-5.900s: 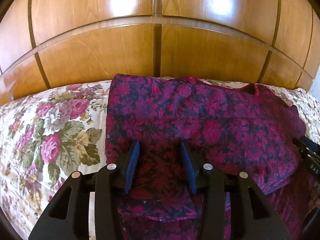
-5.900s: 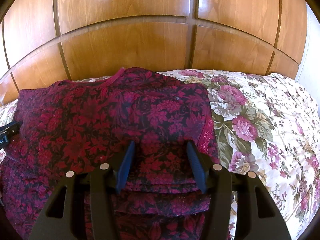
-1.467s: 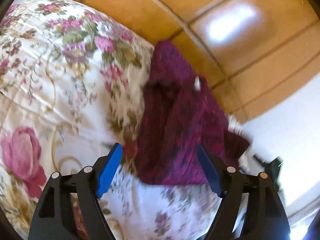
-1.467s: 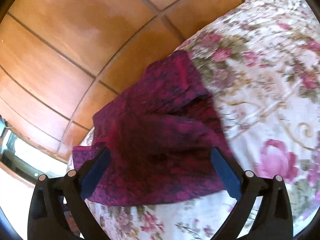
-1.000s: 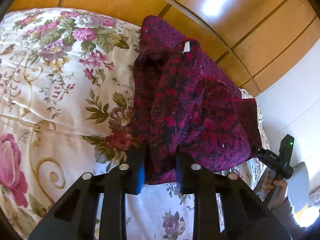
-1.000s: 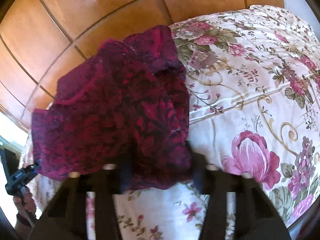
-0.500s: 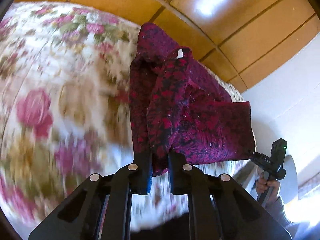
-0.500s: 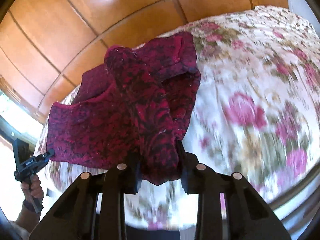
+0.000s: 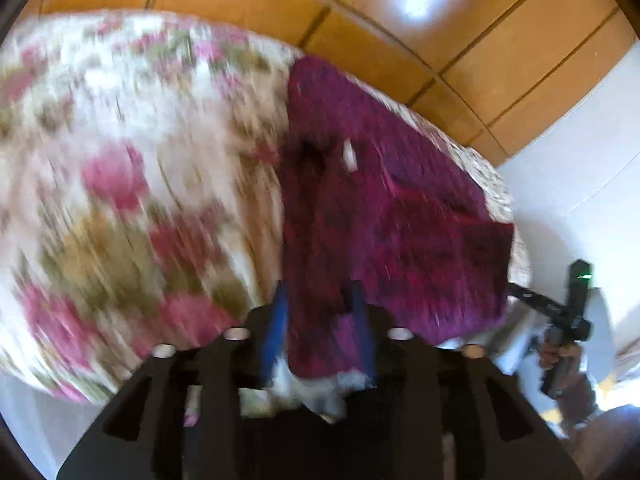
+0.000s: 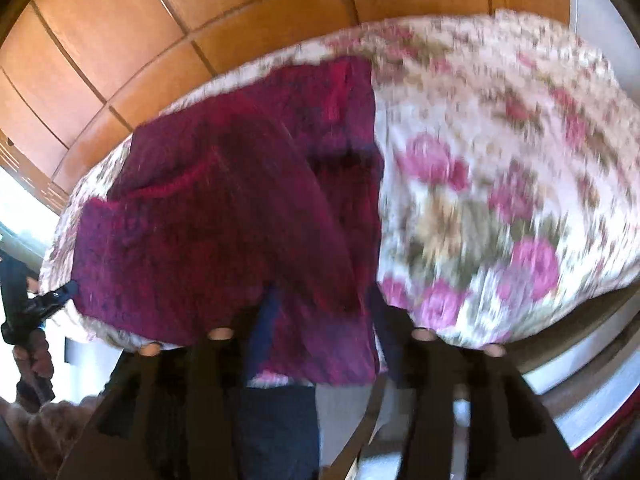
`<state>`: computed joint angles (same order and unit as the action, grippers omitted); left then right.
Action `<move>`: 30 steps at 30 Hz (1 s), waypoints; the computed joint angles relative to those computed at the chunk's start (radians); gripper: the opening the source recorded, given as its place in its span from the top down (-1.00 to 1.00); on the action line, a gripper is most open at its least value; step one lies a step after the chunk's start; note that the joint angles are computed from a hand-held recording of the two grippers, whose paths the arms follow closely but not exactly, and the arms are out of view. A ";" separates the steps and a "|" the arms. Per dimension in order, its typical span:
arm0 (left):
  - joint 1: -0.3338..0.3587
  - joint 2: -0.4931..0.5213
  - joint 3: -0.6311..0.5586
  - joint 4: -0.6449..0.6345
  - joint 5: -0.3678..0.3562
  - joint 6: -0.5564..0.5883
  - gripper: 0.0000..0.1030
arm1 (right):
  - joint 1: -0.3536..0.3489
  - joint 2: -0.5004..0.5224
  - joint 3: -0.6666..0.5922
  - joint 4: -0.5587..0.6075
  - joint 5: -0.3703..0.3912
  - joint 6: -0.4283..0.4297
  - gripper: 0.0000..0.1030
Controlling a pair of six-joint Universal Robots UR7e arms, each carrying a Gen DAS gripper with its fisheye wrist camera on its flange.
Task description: Fold small clothes
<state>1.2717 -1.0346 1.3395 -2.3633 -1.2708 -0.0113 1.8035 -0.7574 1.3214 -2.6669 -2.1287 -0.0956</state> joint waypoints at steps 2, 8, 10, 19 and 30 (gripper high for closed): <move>-0.003 0.022 -0.035 -0.012 0.011 0.043 0.22 | 0.012 0.046 -0.064 -0.031 -0.024 -0.069 -0.22; -0.025 0.108 -0.154 0.020 0.052 0.183 0.22 | 0.035 0.182 -0.246 -0.046 -0.076 -0.223 -0.19; -0.023 0.130 -0.183 0.039 0.044 0.199 0.22 | 0.037 0.211 -0.282 -0.038 -0.096 -0.263 -0.04; -0.025 0.136 -0.166 -0.010 0.037 0.247 0.75 | 0.048 0.182 -0.248 -0.009 -0.096 -0.292 0.65; -0.044 0.126 -0.195 -0.136 0.000 0.280 0.75 | 0.055 0.186 -0.369 -0.018 0.034 -0.251 0.65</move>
<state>1.2273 -0.9082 1.1447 -2.4989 -1.2707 0.2683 1.8584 -0.5710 0.9522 -2.6848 -2.0945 -0.3466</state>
